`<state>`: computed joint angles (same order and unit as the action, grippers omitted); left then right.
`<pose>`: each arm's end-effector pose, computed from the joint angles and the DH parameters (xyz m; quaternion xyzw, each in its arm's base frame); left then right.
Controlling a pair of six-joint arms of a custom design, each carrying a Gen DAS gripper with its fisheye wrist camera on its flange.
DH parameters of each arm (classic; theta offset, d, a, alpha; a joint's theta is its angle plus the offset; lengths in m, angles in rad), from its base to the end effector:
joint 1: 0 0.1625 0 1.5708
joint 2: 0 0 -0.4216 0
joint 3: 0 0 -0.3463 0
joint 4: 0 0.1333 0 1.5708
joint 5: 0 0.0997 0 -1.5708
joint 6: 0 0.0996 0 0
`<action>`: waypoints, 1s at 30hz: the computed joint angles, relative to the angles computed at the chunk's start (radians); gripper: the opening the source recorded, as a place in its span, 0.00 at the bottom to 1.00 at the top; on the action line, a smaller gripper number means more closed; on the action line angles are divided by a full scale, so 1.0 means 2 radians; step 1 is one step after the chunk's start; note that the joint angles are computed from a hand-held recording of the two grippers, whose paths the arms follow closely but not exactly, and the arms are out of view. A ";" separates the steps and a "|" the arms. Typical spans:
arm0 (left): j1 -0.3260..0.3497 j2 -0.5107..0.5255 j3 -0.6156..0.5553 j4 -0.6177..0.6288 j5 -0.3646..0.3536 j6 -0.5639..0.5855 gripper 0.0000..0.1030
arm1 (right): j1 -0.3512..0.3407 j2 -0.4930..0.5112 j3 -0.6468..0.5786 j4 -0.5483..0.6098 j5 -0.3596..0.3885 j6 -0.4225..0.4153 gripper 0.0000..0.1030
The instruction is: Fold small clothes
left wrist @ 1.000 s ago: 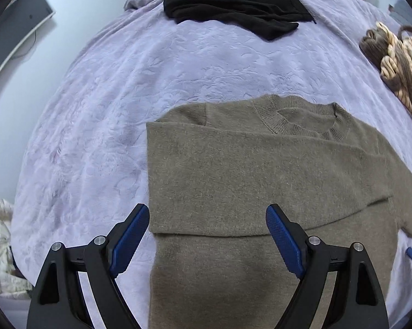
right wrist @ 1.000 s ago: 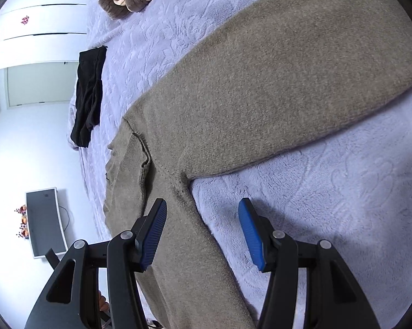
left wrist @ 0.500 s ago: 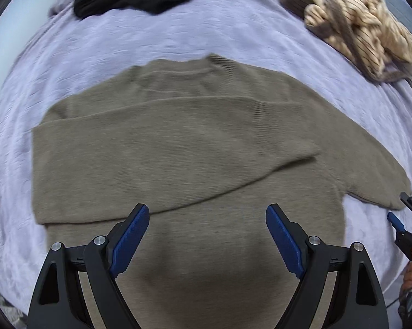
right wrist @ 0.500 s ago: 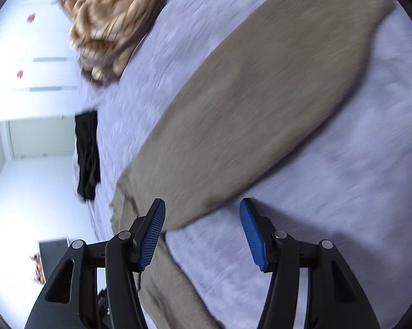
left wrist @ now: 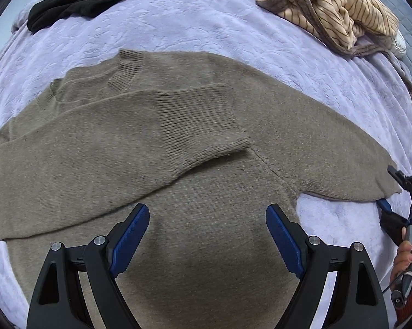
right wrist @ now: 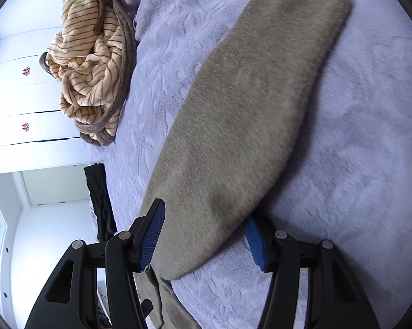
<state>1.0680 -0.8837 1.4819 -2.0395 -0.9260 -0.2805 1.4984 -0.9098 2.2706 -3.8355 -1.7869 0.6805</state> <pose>-0.1402 -0.6558 0.2016 0.1254 0.9384 -0.0640 0.3157 0.0777 -0.4760 0.1748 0.3726 0.8144 -0.4433 0.0374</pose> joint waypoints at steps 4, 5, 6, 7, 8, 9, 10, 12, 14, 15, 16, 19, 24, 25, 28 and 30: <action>0.000 -0.002 0.003 -0.006 -0.002 0.005 0.85 | -0.007 0.001 -0.009 0.003 0.015 0.003 0.59; 0.001 -0.004 0.005 -0.007 -0.001 0.007 0.85 | -0.010 0.002 -0.010 0.000 0.025 0.007 0.52; 0.001 -0.007 0.006 -0.008 0.000 0.007 0.85 | -0.013 0.003 -0.012 -0.004 0.035 0.014 0.42; 0.003 -0.010 0.006 -0.008 0.001 0.006 0.85 | -0.016 0.007 -0.013 -0.010 0.048 0.020 0.19; 0.004 -0.013 0.007 -0.008 0.002 0.006 0.85 | -0.022 0.012 -0.014 -0.022 0.070 0.028 0.12; 0.006 -0.018 0.008 -0.008 0.003 0.006 0.85 | -0.025 0.017 -0.016 -0.035 0.087 0.031 0.10; 0.008 -0.022 0.010 -0.008 0.005 0.007 0.85 | -0.025 0.023 -0.021 -0.046 0.101 0.033 0.09; 0.013 -0.032 0.013 -0.009 0.013 0.008 0.85 | -0.015 0.028 -0.035 -0.043 0.107 0.023 0.09; 0.019 -0.040 0.014 -0.009 0.020 0.007 0.85 | -0.002 0.034 -0.057 -0.028 0.116 0.011 0.09; 0.022 -0.044 0.014 -0.008 0.023 0.006 0.85 | 0.006 0.037 -0.071 -0.017 0.120 0.006 0.09; 0.025 -0.049 0.014 -0.008 0.026 0.005 0.85 | 0.014 0.040 -0.085 -0.004 0.121 -0.002 0.09; 0.036 -0.061 0.014 -0.007 0.035 0.001 0.85 | 0.039 0.052 -0.134 0.044 0.120 -0.029 0.09; 0.058 -0.079 0.011 -0.007 0.050 -0.001 0.85 | 0.088 0.095 -0.246 0.155 0.116 -0.095 0.09; 0.064 -0.082 0.010 -0.006 0.052 0.000 0.85 | 0.097 0.106 -0.270 0.179 0.113 -0.110 0.09; 0.074 -0.090 0.009 -0.013 0.064 0.001 0.85 | 0.129 0.153 -0.363 0.276 0.106 -0.167 0.09; 0.082 -0.097 0.009 -0.022 0.069 0.004 0.85 | 0.144 0.185 -0.417 0.333 0.105 -0.196 0.09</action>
